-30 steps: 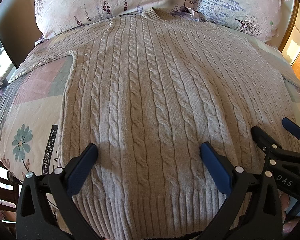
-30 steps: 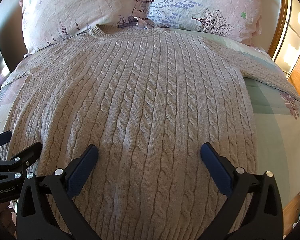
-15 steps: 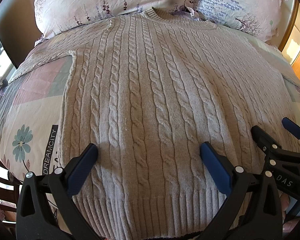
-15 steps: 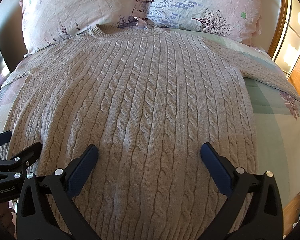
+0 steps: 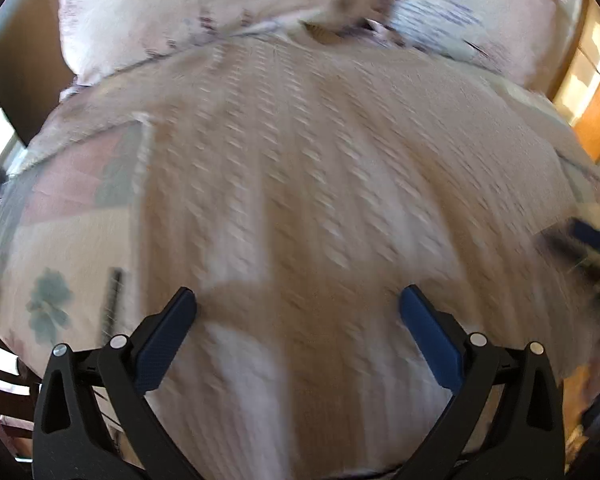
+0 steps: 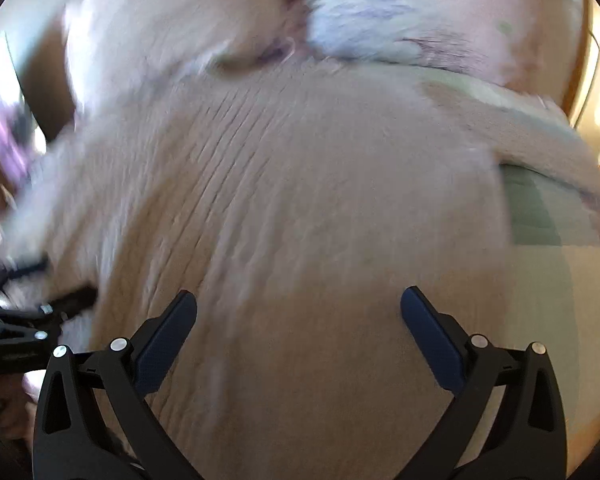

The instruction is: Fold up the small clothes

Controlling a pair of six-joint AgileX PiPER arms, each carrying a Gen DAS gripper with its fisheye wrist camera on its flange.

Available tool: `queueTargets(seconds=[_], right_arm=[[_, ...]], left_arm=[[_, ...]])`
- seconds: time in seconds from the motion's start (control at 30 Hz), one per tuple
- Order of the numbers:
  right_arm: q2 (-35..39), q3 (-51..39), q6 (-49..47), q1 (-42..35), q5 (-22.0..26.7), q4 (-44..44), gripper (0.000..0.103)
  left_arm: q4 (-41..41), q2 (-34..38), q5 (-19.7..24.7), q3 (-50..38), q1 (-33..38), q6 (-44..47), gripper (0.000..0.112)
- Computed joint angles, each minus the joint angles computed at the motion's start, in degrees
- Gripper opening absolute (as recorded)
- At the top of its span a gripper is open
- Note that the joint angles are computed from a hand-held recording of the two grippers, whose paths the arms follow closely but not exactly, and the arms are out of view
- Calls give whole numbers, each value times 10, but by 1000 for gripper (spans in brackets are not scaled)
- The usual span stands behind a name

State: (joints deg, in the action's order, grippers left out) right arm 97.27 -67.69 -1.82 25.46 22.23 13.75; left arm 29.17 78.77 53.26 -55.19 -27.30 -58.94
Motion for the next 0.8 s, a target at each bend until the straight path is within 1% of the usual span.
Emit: queueTargets(seconds=[0.03,0.07,0.1,0.13,0.17,0.2,0.23,0.27,0.3,0.33,0.37,0.43,0.47,0.5,0.53,0.57,0.63,0.67,0.7,0.73,0.77,0.8], right_arm=[[-5,-7,-23,-57,-13,57,102],[1,-29,-46,-115,-3,115,102],[14,-57,-86,-168,29,172,102],[41,-89,-104,-225,37,220,101],[74,-136,-102,-275,69,246,91],[111,-186,-78,-312,98,248,78],[158,-243,-30,-350,108,228,74],[195,-301,27,-371,138,193,66],[231,-352,71,-390,162,174,59],[274,-410,106,-414,184,174,57],[309,-465,141,-428,213,162,52],[357,-537,178,-445,234,147,45],[370,-560,189,-447,241,139,41],[382,-584,200,-448,250,129,37],[401,-620,220,-451,263,118,36],[415,-644,235,-452,270,110,31],[429,-666,271,-451,265,82,20],[447,-702,286,-451,284,63,10],[463,-733,297,-447,290,42,9],[464,-740,313,-437,292,15,9],[448,-725,320,-422,279,-13,8],[419,-687,316,-404,247,-37,8]], left_arm=[[20,-5,8,0,19,-8,101],[24,-16,0,4,52,2,101],[22,-31,-25,12,109,15,101],[5,-38,-46,14,166,43,101],[-34,-43,-84,18,223,94,101],[-50,-42,-109,19,281,122,101],[-88,-41,-148,23,338,173,101],[-106,-25,-167,16,390,206,101],[-127,-10,-169,5,418,239,101],[-136,13,-159,-15,444,261,101],[-137,34,-147,-35,464,275,101],[-125,68,-136,-62,500,288,101],[-110,81,-139,-71,514,283,101],[-114,86,-149,-75,528,295,101],[-123,92,-162,-78,541,311,101],[-138,95,-169,-81,553,331,101],[-189,106,-191,-89,585,383,101],[-204,110,-196,-92,594,396,101],[-235,119,-201,-98,608,418,101],[-261,121,-206,-98,616,436,101],[-295,127,-208,-102,628,458,101],[-344,125,-219,-99,645,492,101]])
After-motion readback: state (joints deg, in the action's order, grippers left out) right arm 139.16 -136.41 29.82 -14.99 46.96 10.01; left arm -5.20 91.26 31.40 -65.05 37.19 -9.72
